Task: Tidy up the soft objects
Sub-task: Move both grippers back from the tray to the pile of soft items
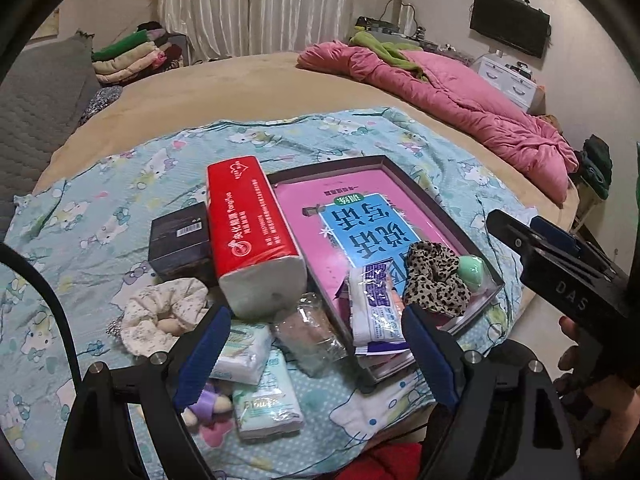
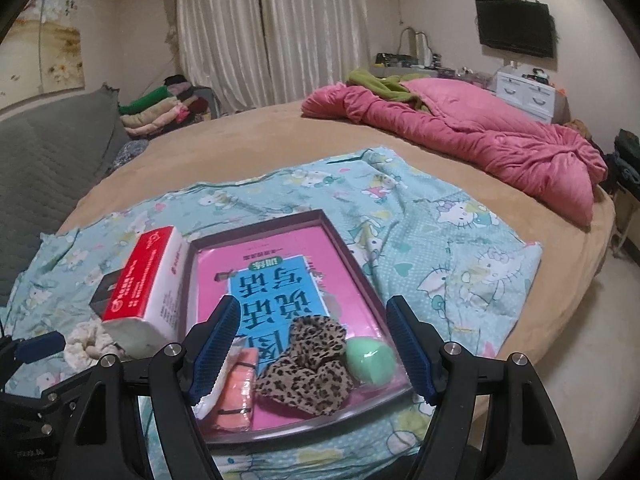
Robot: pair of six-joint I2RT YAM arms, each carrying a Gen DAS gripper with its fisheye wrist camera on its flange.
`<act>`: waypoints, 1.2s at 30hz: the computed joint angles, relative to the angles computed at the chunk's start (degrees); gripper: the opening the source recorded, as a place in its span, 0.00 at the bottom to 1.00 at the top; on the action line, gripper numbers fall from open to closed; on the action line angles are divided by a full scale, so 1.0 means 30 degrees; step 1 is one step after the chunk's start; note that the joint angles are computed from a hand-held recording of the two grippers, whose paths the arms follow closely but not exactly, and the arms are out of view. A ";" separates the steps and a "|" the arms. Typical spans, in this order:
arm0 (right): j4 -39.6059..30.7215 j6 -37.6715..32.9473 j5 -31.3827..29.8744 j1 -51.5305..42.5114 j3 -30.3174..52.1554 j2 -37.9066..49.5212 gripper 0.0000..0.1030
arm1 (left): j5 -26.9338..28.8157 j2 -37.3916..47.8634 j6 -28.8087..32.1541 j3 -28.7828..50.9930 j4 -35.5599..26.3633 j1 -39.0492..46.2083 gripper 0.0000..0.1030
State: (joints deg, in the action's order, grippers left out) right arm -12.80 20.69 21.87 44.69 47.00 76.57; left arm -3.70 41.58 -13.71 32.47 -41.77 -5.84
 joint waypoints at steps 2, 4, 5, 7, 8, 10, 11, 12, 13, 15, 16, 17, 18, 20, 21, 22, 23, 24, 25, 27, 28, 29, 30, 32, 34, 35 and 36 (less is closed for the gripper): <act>-0.0148 -0.0079 0.0342 0.0452 0.0119 -0.0050 0.74 | 0.0351 -0.0251 0.0224 -0.0017 -0.0239 0.0472 0.84; -0.0226 -0.0133 0.0601 0.0867 0.0180 -0.0148 0.74 | 0.0449 -0.0379 0.0340 -0.0010 -0.0360 0.0761 0.84; -0.0284 -0.0187 0.0679 0.1039 0.0234 -0.0147 0.74 | 0.0455 -0.0446 0.0340 0.0013 -0.0477 0.0849 0.84; -0.0425 -0.0198 0.0734 0.1320 0.0370 -0.0156 0.74 | 0.0639 -0.0639 0.0481 0.0012 -0.0638 0.1175 0.84; -0.0449 -0.0233 0.0677 0.1390 0.0420 -0.0150 0.74 | 0.0705 -0.0775 0.0586 0.0004 -0.0723 0.1341 0.84; -0.0659 -0.0221 0.0805 0.1700 0.0598 -0.0099 0.74 | 0.0695 -0.0966 0.0750 0.0023 -0.0933 0.1585 0.84; -0.0715 -0.0290 0.0761 0.1732 0.0648 -0.0090 0.74 | 0.0750 -0.1039 0.0826 0.0007 -0.1006 0.1714 0.84; -0.0810 -0.0287 0.0819 0.1898 0.0735 -0.0048 0.74 | 0.0879 -0.1149 0.0950 0.0014 -0.1125 0.1944 0.84; -0.0907 -0.0272 0.0851 0.2070 0.0824 -0.0021 0.74 | 0.1001 -0.1270 0.1042 0.0033 -0.1247 0.2135 0.84; -0.1034 -0.0256 0.0842 0.2331 0.0958 0.0003 0.74 | 0.1288 -0.1513 0.1315 0.0061 -0.1487 0.2676 0.84; -0.1173 -0.0269 0.0853 0.2515 0.1098 0.0051 0.74 | 0.1425 -0.1575 0.1495 0.0094 -0.1614 0.3000 0.84; -0.1283 -0.0277 0.0889 0.2644 0.1184 0.0052 0.74 | 0.1597 -0.1696 0.1700 0.0127 -0.1788 0.3382 0.84; -0.1348 -0.0317 0.0952 0.2876 0.1284 0.0049 0.74 | 0.1766 -0.1763 0.1888 0.0168 -0.1879 0.3717 0.84; -0.1492 -0.0474 0.1058 0.3299 0.1497 0.0051 0.74 | 0.2241 -0.1946 0.2422 0.0271 -0.2136 0.4659 0.84; -0.1534 -0.0505 0.1169 0.3488 0.1575 0.0052 0.74 | 0.2533 -0.2032 0.2678 0.0353 -0.2291 0.5151 0.84; -0.1568 -0.0571 0.1262 0.3656 0.1648 0.0051 0.74 | 0.2824 -0.2106 0.2945 0.0422 -0.2403 0.5620 0.84; -0.1604 -0.0632 0.1281 0.3827 0.1752 0.0090 0.74 | 0.3098 -0.2175 0.3270 0.0508 -0.2535 0.6134 0.84; -0.1704 -0.0624 0.1301 0.4043 0.1891 0.0116 0.74 | 0.3291 -0.2207 0.3555 0.0586 -0.2647 0.6570 0.84; -0.1778 -0.0640 0.1280 0.4170 0.2002 0.0145 0.74 | 0.3546 -0.2252 0.3893 0.0685 -0.2795 0.7095 0.84; -0.1921 -0.0632 0.1273 0.4425 0.2160 0.0113 0.74 | 0.4095 -0.2355 0.4674 0.0888 -0.3059 0.8297 0.84; -0.1966 -0.0627 0.1274 0.4558 0.2246 0.0127 0.74 | 0.4255 -0.2399 0.4999 0.0959 -0.3124 0.8772 0.84; -0.2028 -0.0634 0.1241 0.4602 0.2314 0.0133 0.74 | 0.4516 -0.2442 0.5465 0.1070 -0.3225 0.9458 0.84; -0.2106 -0.0621 0.1219 0.4763 0.2441 0.0181 0.74 | 0.4837 -0.2391 0.5870 0.1162 -0.3284 1.0088 0.84; -0.2248 -0.0601 0.1118 0.4920 0.2588 0.0206 0.74 | 0.5751 -0.2161 0.6835 0.1413 -0.3470 1.1722 0.84; -0.2271 -0.0601 0.1176 0.5118 0.2650 0.0217 0.74 | 0.6569 -0.1917 0.7740 0.1687 -0.3673 1.3272 0.84; -0.2362 -0.0579 0.1229 0.5238 0.2749 0.0239 0.74 | 0.6978 -0.1769 0.8261 0.1839 -0.3804 1.4118 0.84; -0.2382 -0.0565 0.1217 0.5303 0.2783 0.0224 0.74 | 0.7252 -0.1684 0.8594 0.1963 -0.3928 1.4686 0.84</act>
State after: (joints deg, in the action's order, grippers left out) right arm -19.95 19.00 25.53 60.60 55.35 77.25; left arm 18.05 36.53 12.07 38.36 -53.55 38.22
